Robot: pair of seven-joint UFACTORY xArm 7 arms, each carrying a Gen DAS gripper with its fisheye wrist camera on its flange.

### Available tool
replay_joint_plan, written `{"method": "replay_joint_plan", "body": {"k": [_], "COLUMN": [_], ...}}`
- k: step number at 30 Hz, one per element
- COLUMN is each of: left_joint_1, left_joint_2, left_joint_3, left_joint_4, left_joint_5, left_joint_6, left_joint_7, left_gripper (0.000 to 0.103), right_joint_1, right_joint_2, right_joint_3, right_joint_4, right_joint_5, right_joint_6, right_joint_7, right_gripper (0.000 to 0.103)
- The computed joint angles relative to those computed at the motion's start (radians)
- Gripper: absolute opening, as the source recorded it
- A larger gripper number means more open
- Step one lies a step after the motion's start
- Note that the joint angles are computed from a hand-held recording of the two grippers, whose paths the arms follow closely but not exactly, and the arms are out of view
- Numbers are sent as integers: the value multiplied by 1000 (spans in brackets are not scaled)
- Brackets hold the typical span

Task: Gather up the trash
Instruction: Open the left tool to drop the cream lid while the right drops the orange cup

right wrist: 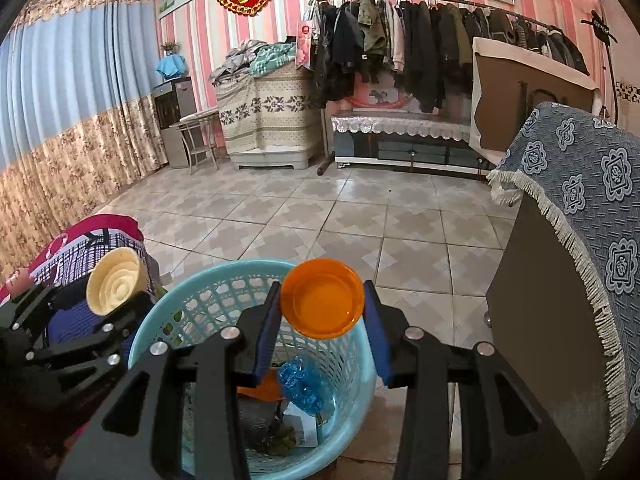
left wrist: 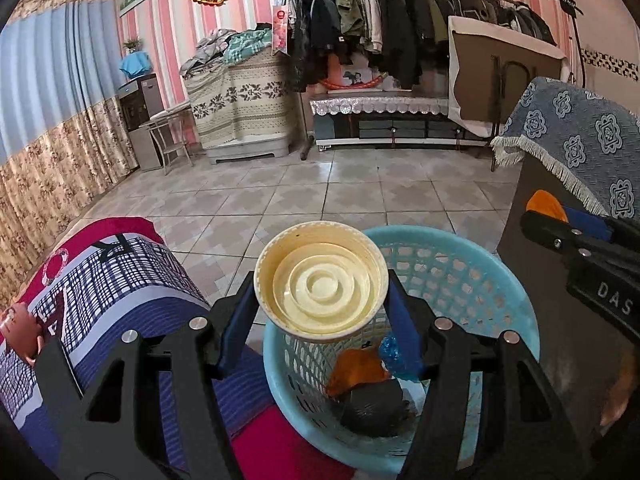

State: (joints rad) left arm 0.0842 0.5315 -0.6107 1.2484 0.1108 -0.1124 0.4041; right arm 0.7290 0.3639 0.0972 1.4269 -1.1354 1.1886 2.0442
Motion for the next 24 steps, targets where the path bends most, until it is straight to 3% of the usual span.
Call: {"method": "replay_joint_plan", "body": {"k": [1,3,5,7,10,14,23,24], "left_joint_1": [-22,-38,-43,-97,-114,-61,104,143], "left_joint_2": [-6,-7,-9,-20,-32,-52,-97,-101], "left_joint_3": [31,60,89,175,242,255,207,177], "left_joint_4": [5,13,30,47,50,27,-61,-73], "left_joint_5": [-7,-8,-11,-28,-37,-32,65,95], "left_joint_6": [-8,-30,-26,-26,-41,-63,-152,-159], "left_joint_7": [-9,-27,-51,-83,-114,-161,-253,-272], "left_gripper": [82,90,92,97,97,97,97,97], "right_joint_1": [0,-1,0,3,9,22,65,67], "right_joint_2": [4,12,19,28,53,95,181,185], "right_joint_3": [1,-1,-4,-6,-12,-29,-82,-87], "right_joint_4": [4,14,22,32,69,129,248,251], "right_joint_5": [0,1,3,6,13,22,48,49], "right_joint_6": [-1,-7,-11,-13,-16,-29,-49,-54], "right_joint_7": [-5,-16,-22,-28,-59,-100,-167,-167], "right_gripper": [40,40,40,40,40,40,40,40]}}
